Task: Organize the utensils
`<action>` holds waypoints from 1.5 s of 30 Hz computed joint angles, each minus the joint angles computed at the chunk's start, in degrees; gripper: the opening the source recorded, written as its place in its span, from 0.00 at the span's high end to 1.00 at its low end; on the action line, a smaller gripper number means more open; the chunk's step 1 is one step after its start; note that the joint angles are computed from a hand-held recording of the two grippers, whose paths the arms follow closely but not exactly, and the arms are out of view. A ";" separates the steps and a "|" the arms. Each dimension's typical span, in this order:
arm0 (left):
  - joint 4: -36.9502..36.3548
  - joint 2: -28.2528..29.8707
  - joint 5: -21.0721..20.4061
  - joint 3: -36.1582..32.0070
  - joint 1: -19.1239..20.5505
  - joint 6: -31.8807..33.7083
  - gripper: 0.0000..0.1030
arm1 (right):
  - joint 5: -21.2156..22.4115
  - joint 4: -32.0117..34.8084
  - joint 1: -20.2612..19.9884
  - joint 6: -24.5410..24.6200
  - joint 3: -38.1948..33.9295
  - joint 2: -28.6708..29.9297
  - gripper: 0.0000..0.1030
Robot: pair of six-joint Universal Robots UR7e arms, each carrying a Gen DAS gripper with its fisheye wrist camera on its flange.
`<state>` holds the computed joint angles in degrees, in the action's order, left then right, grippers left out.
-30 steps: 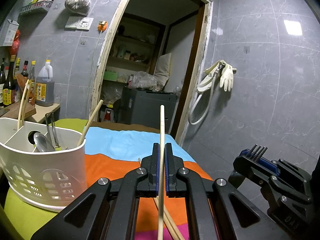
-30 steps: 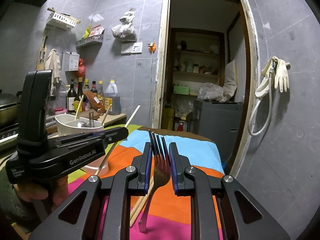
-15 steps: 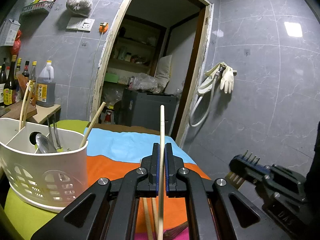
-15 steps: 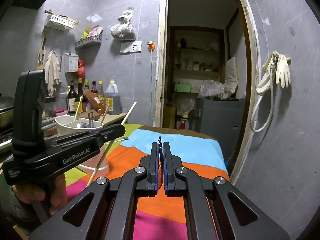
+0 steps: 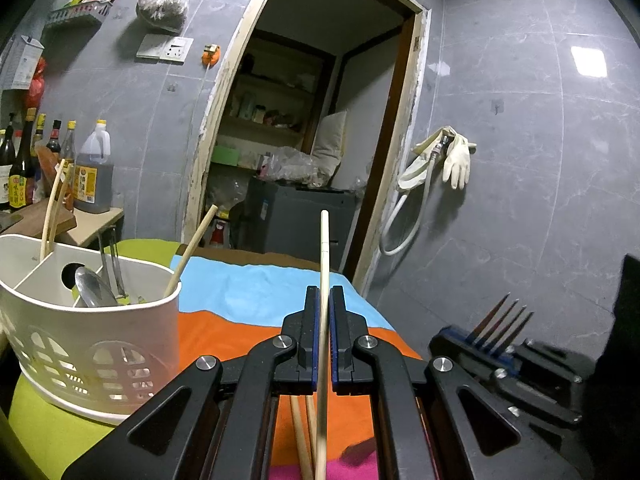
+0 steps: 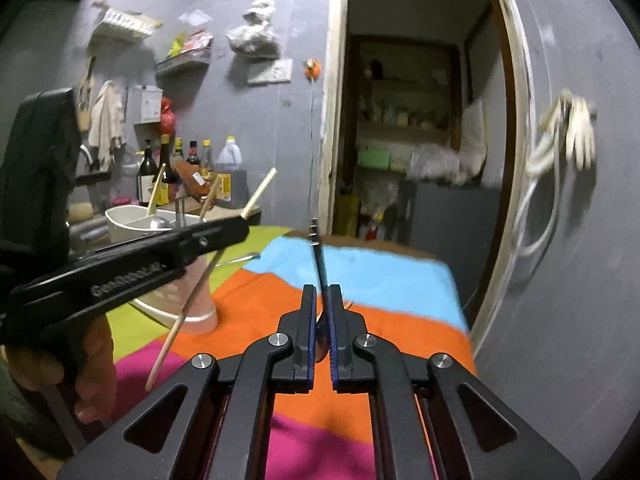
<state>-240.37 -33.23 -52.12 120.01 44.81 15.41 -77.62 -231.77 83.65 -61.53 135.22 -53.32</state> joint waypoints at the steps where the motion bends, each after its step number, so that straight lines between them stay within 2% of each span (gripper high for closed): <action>1: -0.18 0.03 -0.08 -0.05 0.06 0.11 0.98 | 0.45 -1.32 0.17 -0.82 0.26 0.22 0.99; 4: -0.51 0.03 -0.12 -0.07 0.14 0.12 0.98 | 0.12 -4.51 0.94 -2.98 0.20 1.42 0.99; 8: -1.15 -0.11 -0.21 0.17 0.13 0.18 0.98 | -0.36 -4.57 1.22 -3.51 -0.28 1.76 1.00; 18: -3.60 -1.72 -0.53 1.26 -0.47 0.49 0.98 | 1.44 -1.97 3.38 0.04 -1.87 -1.37 1.00; 25: -10.22 -4.84 -0.08 2.29 -1.43 4.85 0.98 | 3.96 0.23 7.00 2.17 -4.23 -2.34 1.00; 30: -15.24 -7.79 1.79 2.61 -1.43 10.58 0.98 | 5.44 2.64 10.54 4.76 -7.62 -1.94 0.99; 37: -20.43 -13.30 2.12 3.53 0.65 15.36 0.98 | 7.62 8.10 14.61 9.26 -13.30 0.57 0.99; 41: -22.22 -15.79 2.04 3.55 2.65 17.12 0.98 | 7.78 10.12 16.58 10.27 -16.33 3.17 0.99; 45: -22.07 -16.68 1.18 2.53 5.57 15.78 0.98 | 6.29 10.84 18.06 9.41 -18.67 6.01 0.99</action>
